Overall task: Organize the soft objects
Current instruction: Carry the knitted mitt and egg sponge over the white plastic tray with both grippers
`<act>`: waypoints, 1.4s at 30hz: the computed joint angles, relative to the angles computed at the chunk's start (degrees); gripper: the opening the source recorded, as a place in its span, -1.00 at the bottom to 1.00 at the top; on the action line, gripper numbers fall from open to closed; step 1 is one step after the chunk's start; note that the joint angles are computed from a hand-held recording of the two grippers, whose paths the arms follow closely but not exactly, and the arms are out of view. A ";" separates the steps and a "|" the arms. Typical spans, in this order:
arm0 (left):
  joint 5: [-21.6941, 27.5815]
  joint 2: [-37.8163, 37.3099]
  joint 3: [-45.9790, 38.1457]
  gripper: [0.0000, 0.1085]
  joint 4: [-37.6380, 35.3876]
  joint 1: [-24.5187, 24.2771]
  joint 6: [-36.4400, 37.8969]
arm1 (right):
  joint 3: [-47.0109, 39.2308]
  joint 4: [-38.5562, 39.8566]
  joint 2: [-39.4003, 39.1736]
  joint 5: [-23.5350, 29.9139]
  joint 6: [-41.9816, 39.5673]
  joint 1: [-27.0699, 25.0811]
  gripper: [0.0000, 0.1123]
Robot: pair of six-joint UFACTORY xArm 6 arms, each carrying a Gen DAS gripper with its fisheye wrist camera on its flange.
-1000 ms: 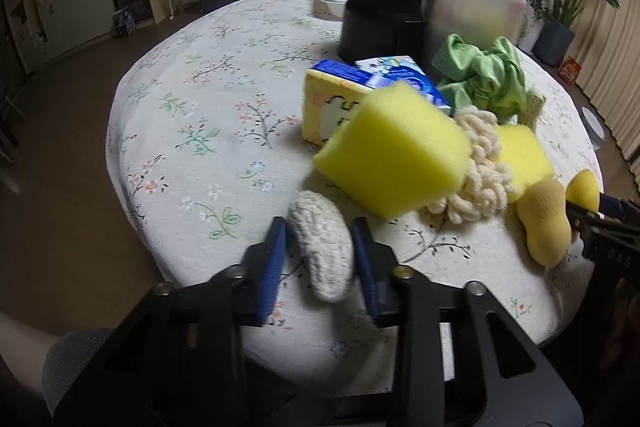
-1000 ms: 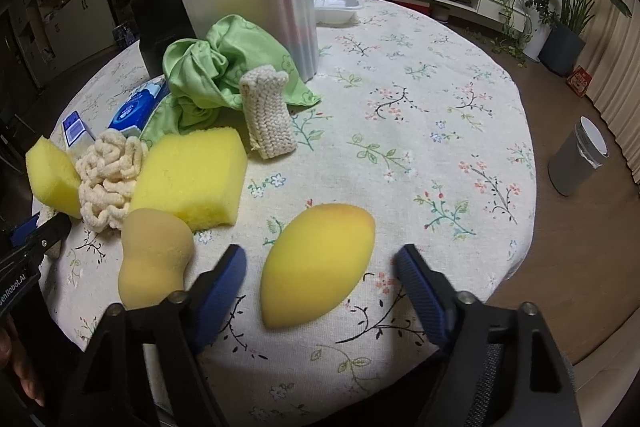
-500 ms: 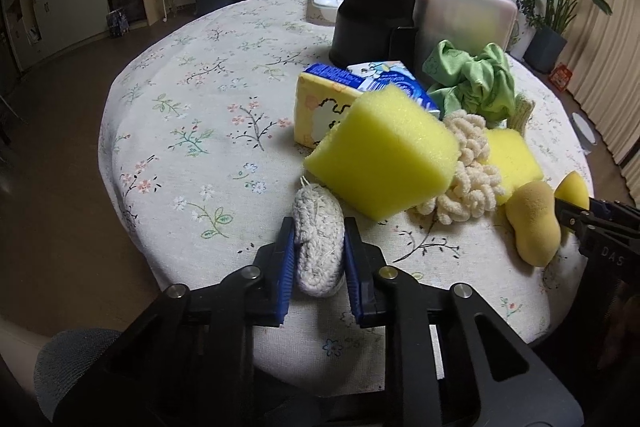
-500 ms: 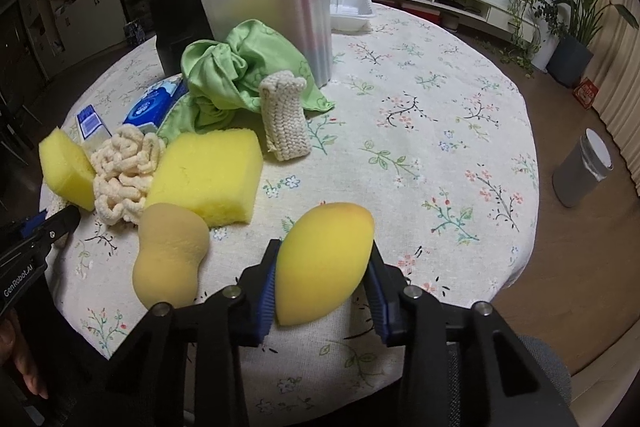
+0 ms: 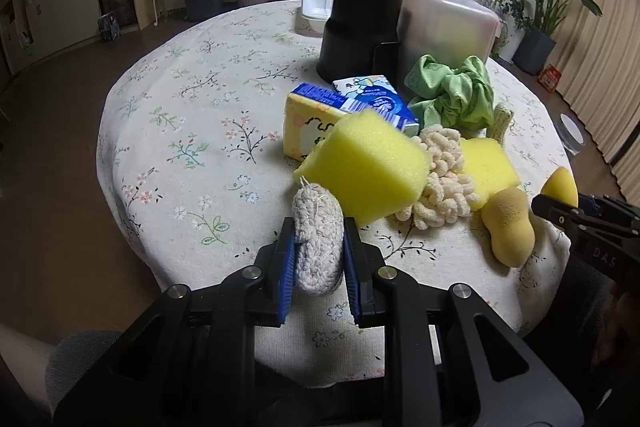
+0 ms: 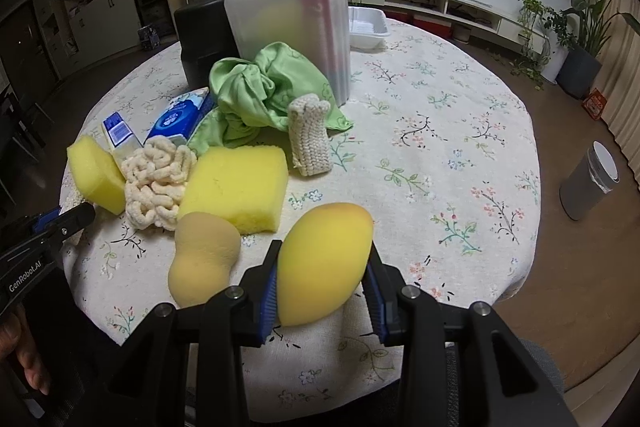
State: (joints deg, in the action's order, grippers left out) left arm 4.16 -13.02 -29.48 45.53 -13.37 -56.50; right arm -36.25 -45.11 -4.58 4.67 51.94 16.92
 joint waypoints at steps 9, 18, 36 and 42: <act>1.76 -3.71 -0.21 -0.64 -9.24 0.67 10.97 | -0.18 9.04 -2.07 0.04 -10.69 -2.54 -0.29; -0.23 1.27 -9.16 -0.64 -16.82 4.10 24.35 | -6.61 28.14 0.76 0.15 -31.83 -5.80 -0.29; 17.27 39.99 -64.40 -0.64 -45.49 3.67 63.56 | -64.61 50.21 38.24 22.62 -59.28 -8.80 -0.29; 30.29 58.84 -92.61 -0.64 -50.27 3.62 69.80 | -92.80 49.81 55.79 35.07 -62.44 -8.37 -0.28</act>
